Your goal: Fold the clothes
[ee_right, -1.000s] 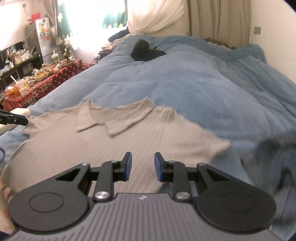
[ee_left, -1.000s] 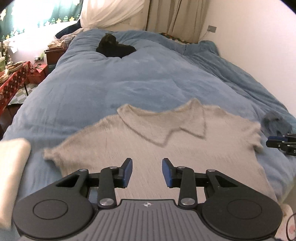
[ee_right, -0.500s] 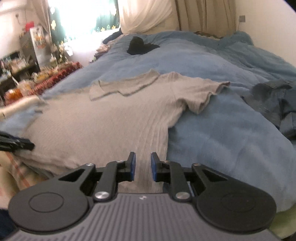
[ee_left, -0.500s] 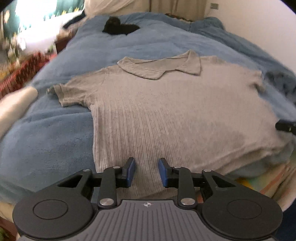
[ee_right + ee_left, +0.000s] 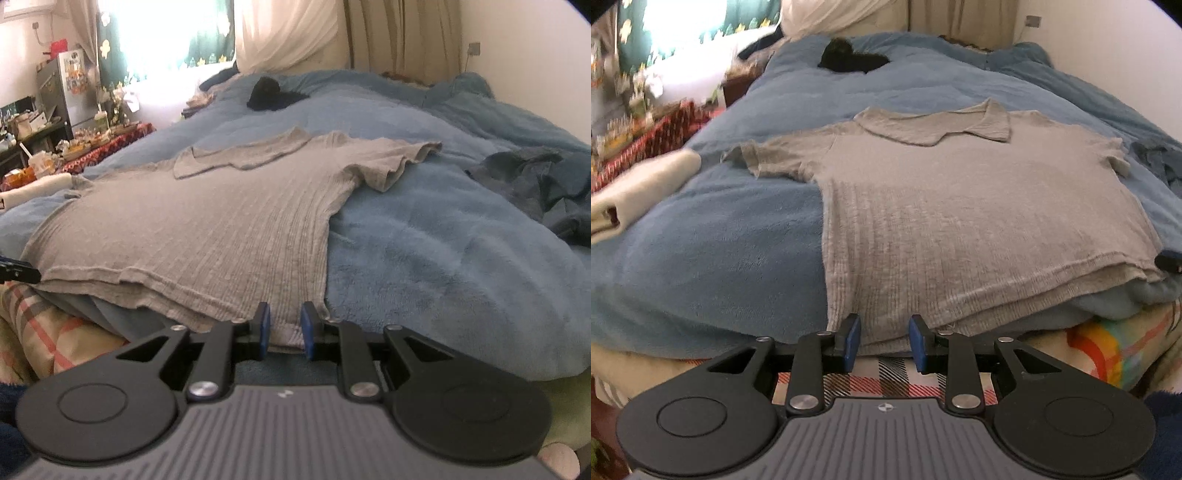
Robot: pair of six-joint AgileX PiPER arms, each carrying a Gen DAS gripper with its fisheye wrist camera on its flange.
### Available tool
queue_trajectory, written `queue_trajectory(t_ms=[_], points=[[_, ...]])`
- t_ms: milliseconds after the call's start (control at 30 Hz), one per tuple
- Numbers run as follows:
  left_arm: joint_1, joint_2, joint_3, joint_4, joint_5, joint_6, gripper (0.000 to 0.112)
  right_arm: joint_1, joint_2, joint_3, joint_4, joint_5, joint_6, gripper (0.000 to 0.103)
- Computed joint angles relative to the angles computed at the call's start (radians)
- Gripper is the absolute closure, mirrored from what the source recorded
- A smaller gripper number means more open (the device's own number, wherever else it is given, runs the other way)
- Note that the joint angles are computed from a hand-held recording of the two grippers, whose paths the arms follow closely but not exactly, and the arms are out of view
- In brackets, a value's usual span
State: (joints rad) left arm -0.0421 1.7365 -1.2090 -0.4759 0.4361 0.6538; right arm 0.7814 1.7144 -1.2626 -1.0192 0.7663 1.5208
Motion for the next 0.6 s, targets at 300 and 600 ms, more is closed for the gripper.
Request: queue_trajectory(t_ms=[300, 600], points=[[-0.067, -0.046, 0.188, -0.209, -0.223, 0.152, 0.067, 0.081, -0.025, 0.110, -0.170, 0.078, 0.275, 0.059], [-0.041, -0.071, 0.242, -0.314, -0.260, 0.187, 0.063, 0.094, -0.022, 0.127, -0.189, 0.100, 0.319, 0.041]])
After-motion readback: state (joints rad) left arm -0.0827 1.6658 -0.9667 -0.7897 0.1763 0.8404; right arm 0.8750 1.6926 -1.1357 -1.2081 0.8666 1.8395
